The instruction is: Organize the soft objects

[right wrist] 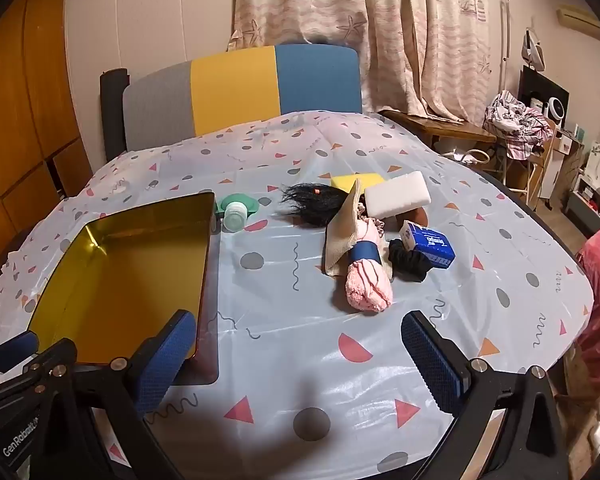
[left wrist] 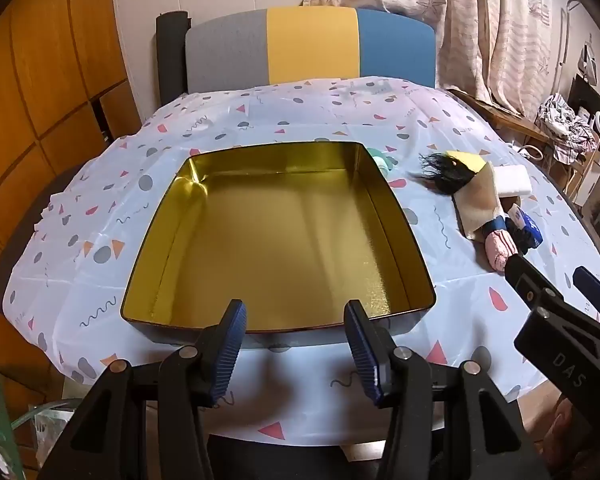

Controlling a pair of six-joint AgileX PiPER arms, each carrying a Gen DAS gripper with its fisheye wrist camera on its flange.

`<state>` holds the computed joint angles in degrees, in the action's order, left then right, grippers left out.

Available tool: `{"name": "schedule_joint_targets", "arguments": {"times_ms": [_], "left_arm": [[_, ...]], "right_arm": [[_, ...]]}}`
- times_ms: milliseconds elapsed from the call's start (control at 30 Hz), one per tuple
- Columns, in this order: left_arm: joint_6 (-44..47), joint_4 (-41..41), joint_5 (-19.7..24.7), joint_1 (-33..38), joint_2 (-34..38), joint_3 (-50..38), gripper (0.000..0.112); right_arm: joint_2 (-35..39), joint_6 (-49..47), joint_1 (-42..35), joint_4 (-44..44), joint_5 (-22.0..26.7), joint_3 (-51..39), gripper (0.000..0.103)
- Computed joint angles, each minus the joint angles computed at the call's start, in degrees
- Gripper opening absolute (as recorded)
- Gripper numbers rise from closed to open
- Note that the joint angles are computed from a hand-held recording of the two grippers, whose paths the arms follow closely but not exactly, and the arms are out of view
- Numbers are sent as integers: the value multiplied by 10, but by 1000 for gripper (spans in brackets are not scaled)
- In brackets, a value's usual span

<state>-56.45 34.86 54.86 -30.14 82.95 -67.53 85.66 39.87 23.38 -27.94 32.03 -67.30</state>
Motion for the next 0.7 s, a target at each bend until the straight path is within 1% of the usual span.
{"name": "schedule_joint_targets", "arguments": {"times_ms": [133, 200, 233, 300, 333, 700], "left_arm": [[-16, 12, 1, -8, -2, -1, 51], [-7, 2, -2, -1, -1, -6, 51], [-25, 11, -10, -6, -16, 15, 51], [-6, -5, -14, 7, -16, 12, 51], [-16, 3, -13, 3, -14, 15, 51], [-7, 0, -15, 3, -8, 10, 51]], "right_arm": [[1, -3, 0, 3, 2, -2, 103], [1, -3, 0, 5, 2, -2, 103], [1, -3, 0, 5, 2, -1, 103], [1, -6, -1, 8, 3, -3, 103], [1, -5, 0, 6, 3, -2, 103], [2, -9, -1, 9, 4, -3, 103]]}}
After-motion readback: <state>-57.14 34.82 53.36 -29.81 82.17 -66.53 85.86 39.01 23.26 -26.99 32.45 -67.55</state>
